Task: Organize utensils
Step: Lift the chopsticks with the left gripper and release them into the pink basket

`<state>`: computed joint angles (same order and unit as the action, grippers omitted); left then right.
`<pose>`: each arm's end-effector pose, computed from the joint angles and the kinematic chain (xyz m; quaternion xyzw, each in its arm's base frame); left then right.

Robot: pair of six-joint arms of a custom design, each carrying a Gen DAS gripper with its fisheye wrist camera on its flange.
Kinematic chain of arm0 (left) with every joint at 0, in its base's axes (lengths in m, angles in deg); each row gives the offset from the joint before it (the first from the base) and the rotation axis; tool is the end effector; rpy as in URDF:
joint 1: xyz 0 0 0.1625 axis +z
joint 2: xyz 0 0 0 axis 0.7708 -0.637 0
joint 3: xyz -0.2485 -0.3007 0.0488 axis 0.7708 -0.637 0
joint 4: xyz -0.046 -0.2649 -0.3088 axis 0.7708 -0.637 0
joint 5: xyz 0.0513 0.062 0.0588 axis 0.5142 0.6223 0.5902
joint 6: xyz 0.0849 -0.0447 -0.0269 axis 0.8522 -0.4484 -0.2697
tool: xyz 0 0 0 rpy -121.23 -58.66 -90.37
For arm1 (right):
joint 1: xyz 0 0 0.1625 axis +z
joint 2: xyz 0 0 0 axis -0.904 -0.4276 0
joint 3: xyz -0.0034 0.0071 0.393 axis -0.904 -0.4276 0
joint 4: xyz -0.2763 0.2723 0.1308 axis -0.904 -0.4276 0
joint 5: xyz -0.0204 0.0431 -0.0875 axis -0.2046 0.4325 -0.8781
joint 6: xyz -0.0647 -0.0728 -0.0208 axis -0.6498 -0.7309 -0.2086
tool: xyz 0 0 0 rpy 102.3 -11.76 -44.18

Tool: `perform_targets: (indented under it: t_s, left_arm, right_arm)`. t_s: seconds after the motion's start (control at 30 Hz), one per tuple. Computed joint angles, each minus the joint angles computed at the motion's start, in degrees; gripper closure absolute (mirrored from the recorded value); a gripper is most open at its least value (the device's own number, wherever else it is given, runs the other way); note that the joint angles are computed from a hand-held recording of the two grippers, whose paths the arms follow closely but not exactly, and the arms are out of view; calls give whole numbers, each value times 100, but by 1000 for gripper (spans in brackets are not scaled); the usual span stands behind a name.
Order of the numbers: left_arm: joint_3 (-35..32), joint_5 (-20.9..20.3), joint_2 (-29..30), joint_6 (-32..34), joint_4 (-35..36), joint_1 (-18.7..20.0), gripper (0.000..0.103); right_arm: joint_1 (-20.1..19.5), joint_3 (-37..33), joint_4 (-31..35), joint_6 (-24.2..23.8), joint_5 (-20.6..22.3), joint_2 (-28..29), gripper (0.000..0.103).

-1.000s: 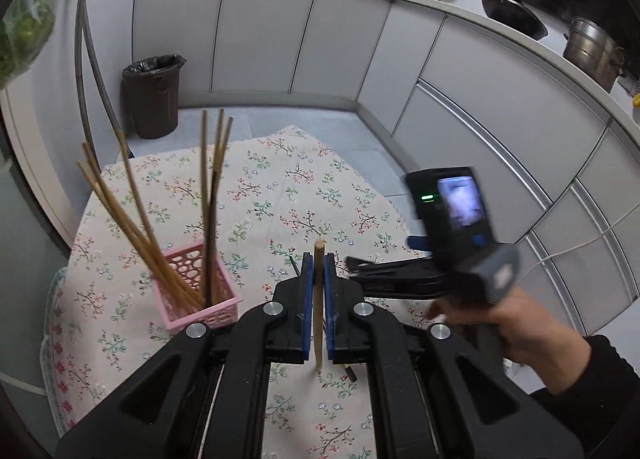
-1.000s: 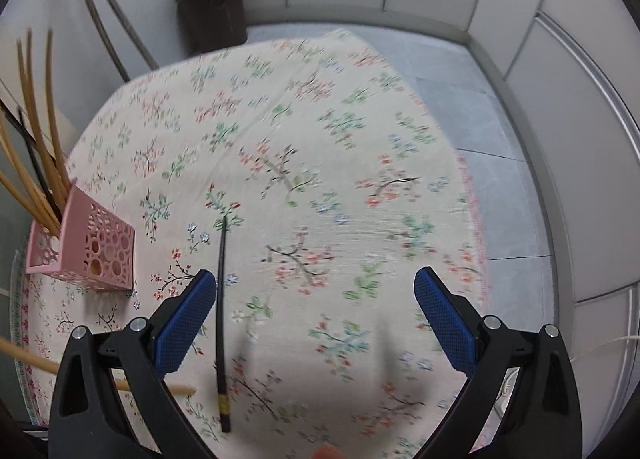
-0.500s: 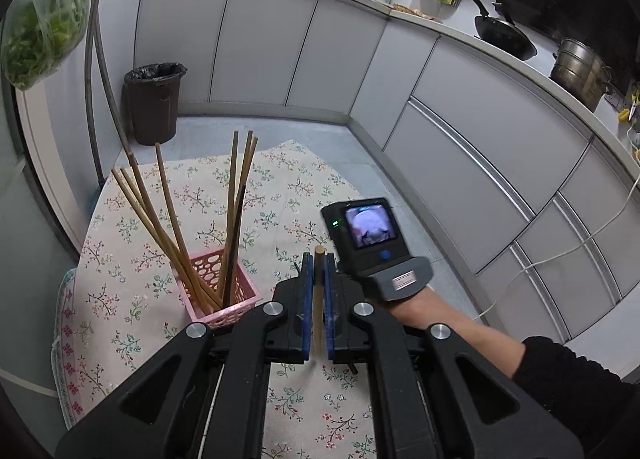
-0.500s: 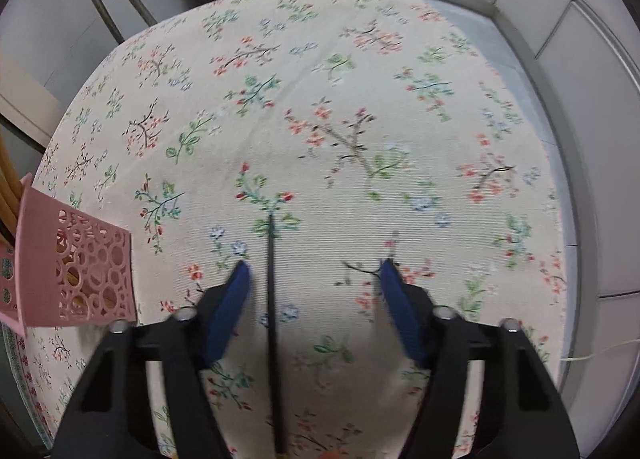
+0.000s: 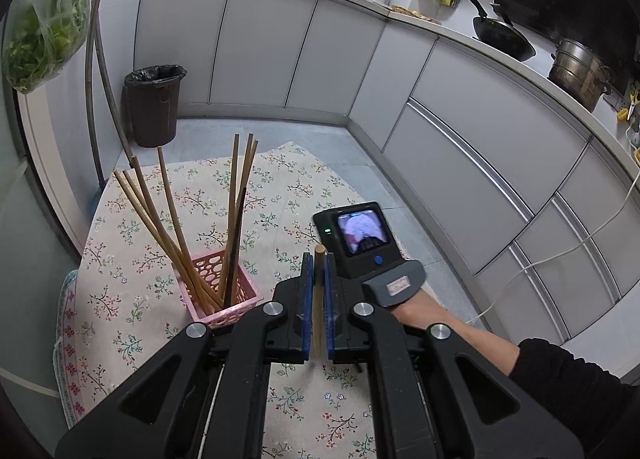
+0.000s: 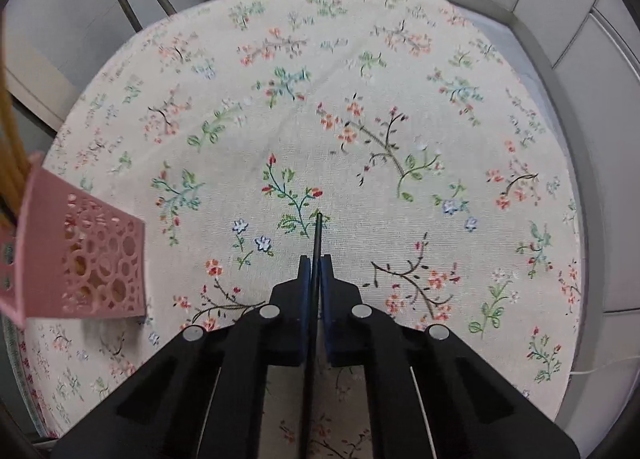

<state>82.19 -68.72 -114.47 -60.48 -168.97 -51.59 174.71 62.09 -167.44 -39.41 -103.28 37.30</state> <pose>-0.2372 -0.1937 0.2625 0.2090 0.9067 -0.3222 0.1744 0.2107 -0.3723 0.0244 0.1547 -0.9281 0.1083 0.3210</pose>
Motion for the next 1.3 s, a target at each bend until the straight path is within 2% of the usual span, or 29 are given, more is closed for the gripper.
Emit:
perform_targets:
  t_s: [0.3, 0.53, 0.7, 0.87, 1.03, 1.3]
  left_arm:
    - [-139, 338, 30, -326, 479, -370, 99]
    - [-259, 727, 65, -611, 771, -648, 99]
    - [-368, 1058, 96, -765, 944, -747, 99]
    - [-553, 1482, 203, -1110, 1434, -908, 99]
    - [-769, 1826, 208, -1716, 2248, -1098, 99]
    - [-1141, 2025, 325, -2954, 3909, -1264, 99]
  right_arm:
    - [523, 597, -462, -419, 420, -1309, 99]
    - [1089, 965, -652, -598, 439, -2341, 99]
    - [1397, 997, -948, -751, 430, -2647, 99]
    - [1706, 920, -858, -859, 489, -2884, 99]
    - [1896, 905, -656, -802, 627, -3099, 99]
    - [2193, 831, -622, -740, 909, -3138, 99]
